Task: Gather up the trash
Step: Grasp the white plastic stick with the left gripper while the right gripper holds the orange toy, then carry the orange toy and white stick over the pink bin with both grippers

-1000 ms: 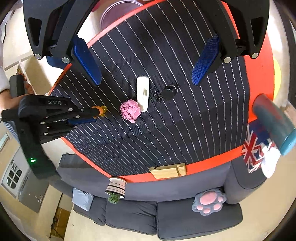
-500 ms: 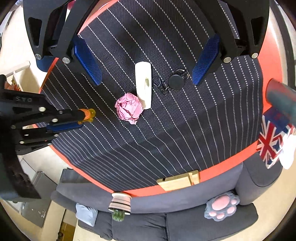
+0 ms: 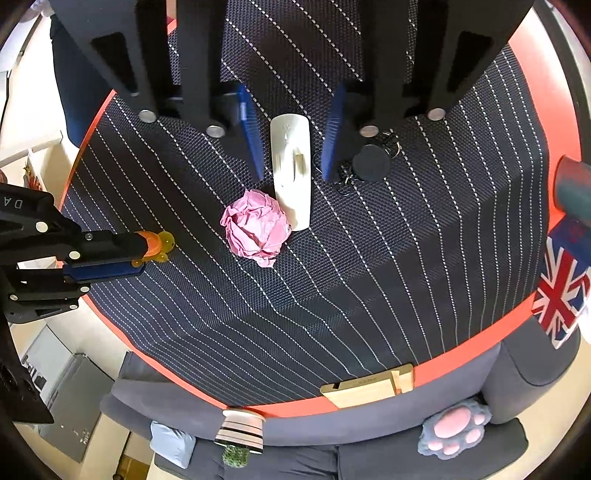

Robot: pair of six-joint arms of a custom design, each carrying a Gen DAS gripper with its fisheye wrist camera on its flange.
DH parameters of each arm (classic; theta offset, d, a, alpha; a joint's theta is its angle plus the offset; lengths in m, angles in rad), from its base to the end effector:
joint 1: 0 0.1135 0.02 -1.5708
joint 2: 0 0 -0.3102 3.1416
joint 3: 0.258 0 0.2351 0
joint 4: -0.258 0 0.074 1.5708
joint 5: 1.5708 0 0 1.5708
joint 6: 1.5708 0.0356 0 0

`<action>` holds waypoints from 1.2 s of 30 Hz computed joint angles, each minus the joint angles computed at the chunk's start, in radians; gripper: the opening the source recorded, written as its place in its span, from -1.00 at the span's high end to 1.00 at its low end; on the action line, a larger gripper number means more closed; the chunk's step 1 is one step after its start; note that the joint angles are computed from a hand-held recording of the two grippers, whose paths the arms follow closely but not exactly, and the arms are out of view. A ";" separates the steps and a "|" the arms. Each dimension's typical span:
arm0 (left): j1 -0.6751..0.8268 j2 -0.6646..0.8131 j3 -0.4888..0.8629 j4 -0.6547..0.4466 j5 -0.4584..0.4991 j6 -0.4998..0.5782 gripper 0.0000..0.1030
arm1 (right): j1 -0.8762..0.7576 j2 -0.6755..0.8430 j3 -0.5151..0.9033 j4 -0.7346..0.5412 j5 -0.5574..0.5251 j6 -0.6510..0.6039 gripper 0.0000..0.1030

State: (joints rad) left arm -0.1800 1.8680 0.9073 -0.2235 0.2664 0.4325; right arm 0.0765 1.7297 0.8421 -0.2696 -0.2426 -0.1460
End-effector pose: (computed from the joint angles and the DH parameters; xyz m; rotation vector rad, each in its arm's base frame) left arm 0.3241 -0.0685 0.1578 0.8852 2.5637 -0.2936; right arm 0.3012 0.0317 0.1820 -0.3690 2.6800 0.3097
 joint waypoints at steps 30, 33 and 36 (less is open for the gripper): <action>0.086 -0.246 -0.081 -0.098 0.097 0.054 0.88 | 0.042 -0.152 -0.089 0.035 -0.017 0.025 0.78; 0.106 -0.302 -0.104 -0.118 0.120 0.070 0.88 | 0.055 -0.192 -0.111 0.034 -0.015 0.028 0.78; 0.125 -0.348 -0.122 -0.141 0.143 0.083 0.88 | 0.076 -0.233 -0.135 0.031 -0.008 0.032 0.78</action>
State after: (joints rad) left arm -0.0547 1.5198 0.7851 -0.3648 0.4092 0.5151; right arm 0.1521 1.4966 0.7072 -0.2386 -0.2504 -0.1140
